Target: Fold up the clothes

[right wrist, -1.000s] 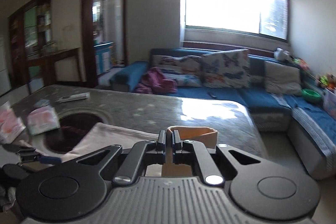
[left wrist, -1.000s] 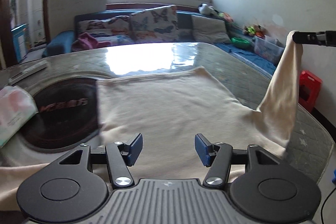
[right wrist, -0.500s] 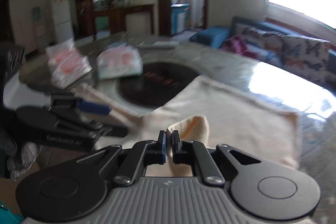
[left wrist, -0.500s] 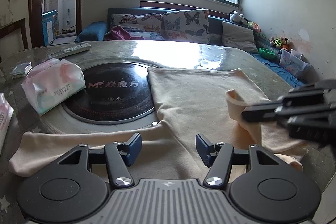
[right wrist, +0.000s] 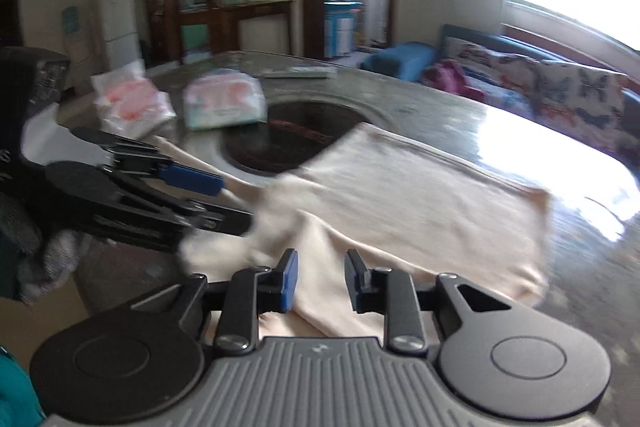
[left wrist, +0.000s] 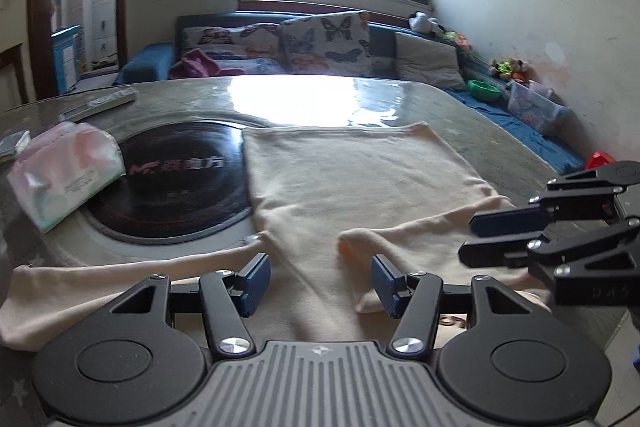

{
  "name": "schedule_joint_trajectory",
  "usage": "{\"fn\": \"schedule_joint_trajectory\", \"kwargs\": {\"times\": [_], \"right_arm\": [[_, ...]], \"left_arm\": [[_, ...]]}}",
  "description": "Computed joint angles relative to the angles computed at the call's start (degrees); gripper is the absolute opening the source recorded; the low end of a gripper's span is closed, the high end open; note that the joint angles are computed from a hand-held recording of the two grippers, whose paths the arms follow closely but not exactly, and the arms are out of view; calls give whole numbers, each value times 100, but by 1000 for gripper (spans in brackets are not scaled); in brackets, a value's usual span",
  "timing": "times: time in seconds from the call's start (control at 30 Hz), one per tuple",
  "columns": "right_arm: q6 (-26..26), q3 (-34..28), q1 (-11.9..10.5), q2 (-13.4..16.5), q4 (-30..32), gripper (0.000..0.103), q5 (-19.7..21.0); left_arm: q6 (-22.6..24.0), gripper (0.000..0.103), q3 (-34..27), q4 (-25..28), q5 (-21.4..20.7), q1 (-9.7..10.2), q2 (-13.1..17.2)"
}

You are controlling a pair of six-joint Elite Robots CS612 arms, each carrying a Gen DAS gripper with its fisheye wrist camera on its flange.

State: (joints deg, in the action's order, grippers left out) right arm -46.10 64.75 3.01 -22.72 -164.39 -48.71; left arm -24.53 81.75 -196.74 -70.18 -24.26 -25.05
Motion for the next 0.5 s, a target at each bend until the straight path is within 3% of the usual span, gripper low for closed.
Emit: {"fn": "schedule_joint_trajectory", "kwargs": {"times": [0.13, 0.27, 0.43, 0.5], "right_arm": [[372, 80, -156, -17, -217, 25, -463], [609, 77, -244, 10, -187, 25, -712], [562, 60, -296, 38, -45, 25, -774], [491, 59, -312, 37, 33, 27, -757]], "left_arm": [[246, 42, -160, 131, -280, -11, 79], [427, 41, -284, 313, -438, -19, 144], [501, 10, -340, 515, -492, -9, 172], [549, 6, -310, 485, -427, -23, 148]]}}
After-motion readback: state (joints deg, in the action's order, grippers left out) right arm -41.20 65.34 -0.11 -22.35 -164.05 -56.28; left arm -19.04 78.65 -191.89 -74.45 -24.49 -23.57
